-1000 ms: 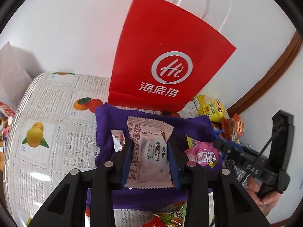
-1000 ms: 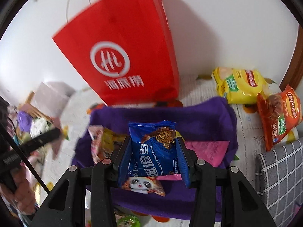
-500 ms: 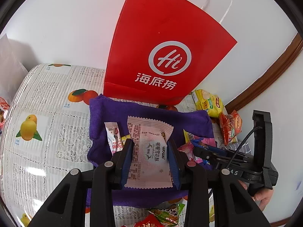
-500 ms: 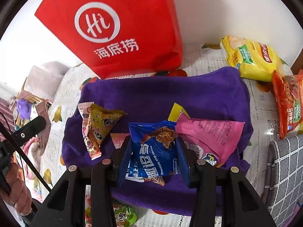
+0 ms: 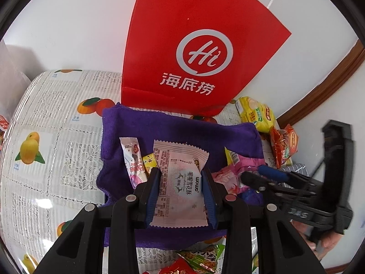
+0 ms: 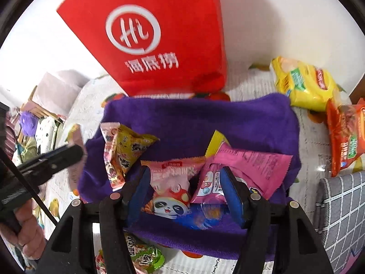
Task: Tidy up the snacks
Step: 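Open both tools to drop the blue and pink packets onto the towel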
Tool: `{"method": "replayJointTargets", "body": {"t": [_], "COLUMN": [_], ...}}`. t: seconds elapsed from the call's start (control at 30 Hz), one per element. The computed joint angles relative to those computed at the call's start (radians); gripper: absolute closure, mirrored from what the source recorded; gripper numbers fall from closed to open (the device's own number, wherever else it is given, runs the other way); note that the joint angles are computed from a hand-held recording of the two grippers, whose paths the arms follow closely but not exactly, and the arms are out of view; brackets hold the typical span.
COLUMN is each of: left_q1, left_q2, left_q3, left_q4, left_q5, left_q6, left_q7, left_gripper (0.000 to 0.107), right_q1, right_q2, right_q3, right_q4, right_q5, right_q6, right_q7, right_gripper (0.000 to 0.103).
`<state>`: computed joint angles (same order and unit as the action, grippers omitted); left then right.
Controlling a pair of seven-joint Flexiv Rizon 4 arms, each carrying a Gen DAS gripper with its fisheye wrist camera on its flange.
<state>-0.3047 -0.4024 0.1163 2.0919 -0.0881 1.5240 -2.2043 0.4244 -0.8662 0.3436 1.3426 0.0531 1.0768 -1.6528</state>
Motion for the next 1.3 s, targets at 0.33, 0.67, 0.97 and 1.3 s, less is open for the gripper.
{"method": "replayJointTargets", "body": {"t": [0.33, 0.67, 0.97, 1.3], "left_q1": [-0.003, 0.012, 0.036, 0.065], "left_q2": [-0.017, -0.037, -0.051, -0.033], "left_q3": [0.017, 0.002, -0.02, -0.053], "left_q4": [-0.021, -0.051, -0.054, -0.043], "left_q5": [0.012, 0.041, 0.013, 0.007], "left_q6": [-0.065, -0.121, -0.16, -0.161], "left_q7": [-0.044, -0.072, -0.065, -0.047], "left_gripper": [0.072, 0.072, 0.071, 0.067], "right_q1": [-0.003, -0.019, -0.029, -0.022], "right_q2": [0.07, 0.074, 0.072, 0.094], "right_q3": [-0.01, 0.004, 0.014, 0.014], "right_q4": [0.102, 0.113, 0.105, 0.141], "right_q5": [-0.033, -0.051, -0.044, -0.056], "right_q6": [0.143, 0.161, 0.149, 0.193], "right_q7": [0.012, 0.033, 0.034, 0.023], "right_gripper": [0.041, 0.041, 0.041, 0.041]}}
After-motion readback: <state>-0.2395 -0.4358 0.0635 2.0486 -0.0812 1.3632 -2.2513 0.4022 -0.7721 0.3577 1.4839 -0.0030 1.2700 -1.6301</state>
